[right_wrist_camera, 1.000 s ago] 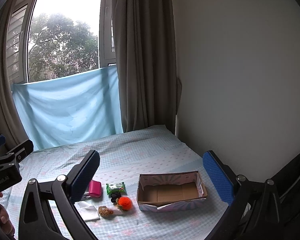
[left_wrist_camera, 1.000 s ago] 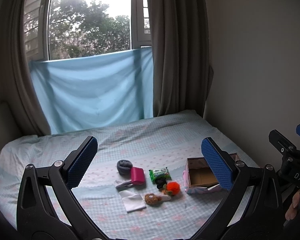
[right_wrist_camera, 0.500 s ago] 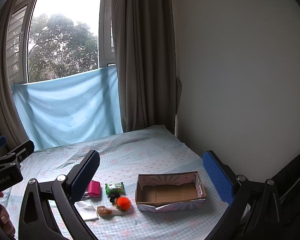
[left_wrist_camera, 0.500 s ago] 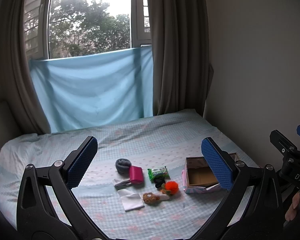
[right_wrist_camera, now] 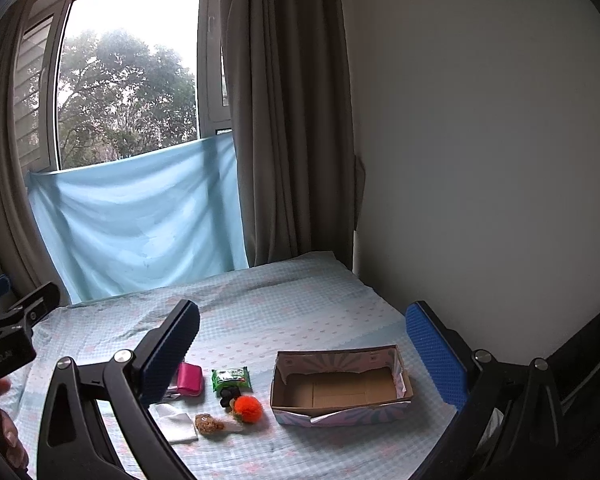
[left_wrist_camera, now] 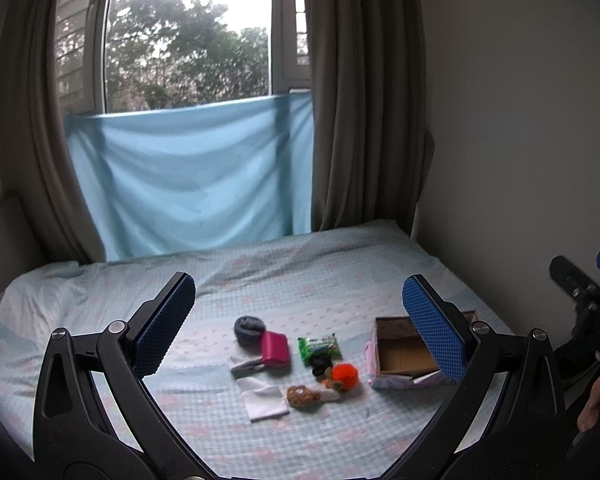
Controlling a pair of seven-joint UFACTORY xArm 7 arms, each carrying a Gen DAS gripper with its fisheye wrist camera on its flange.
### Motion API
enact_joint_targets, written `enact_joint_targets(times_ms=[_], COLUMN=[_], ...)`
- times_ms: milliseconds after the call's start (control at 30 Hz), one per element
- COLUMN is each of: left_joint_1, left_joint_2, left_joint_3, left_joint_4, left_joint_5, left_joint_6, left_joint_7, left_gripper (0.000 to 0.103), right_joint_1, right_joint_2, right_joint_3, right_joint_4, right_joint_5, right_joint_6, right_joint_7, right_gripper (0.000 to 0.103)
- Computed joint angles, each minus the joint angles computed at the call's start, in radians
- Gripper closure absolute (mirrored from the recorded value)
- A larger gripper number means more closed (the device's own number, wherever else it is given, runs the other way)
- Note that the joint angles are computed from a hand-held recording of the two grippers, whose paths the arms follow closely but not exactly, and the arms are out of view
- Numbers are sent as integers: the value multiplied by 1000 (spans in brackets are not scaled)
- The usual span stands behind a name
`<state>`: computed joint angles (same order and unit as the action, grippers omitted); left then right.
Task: Organize soft objects
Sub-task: 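Grasp the white cloth with the left tool while the right tool grasps the brown plush toy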
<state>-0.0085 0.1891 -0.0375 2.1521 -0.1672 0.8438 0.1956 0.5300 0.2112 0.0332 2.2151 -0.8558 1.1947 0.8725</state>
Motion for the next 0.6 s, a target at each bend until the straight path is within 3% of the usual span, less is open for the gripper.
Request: enact_joint_targets(times_ms=[233,400,600], left_joint_1=[20,62,140], left_joint_2=[-11,9,137], left_joint_3=[34,41,21], left_joint_4=[-56,-98,-22], left_joint_5=[76,58,-48], left_joint_6=[13,42,150], left_joint_7=[-56,6,150], left_gripper=[0,0,0], right_joint_1=[-54,-51,0], right_joint_2=[-19,40,186], right_joint_3=[9,15,-19], right_joint_4=[-91,-65,69], right_joint_5=[86,136,215], right_joint_6=[-106,-99,-29], right_joint_7=[-16,-13,-13], right_gripper=[0,0,0])
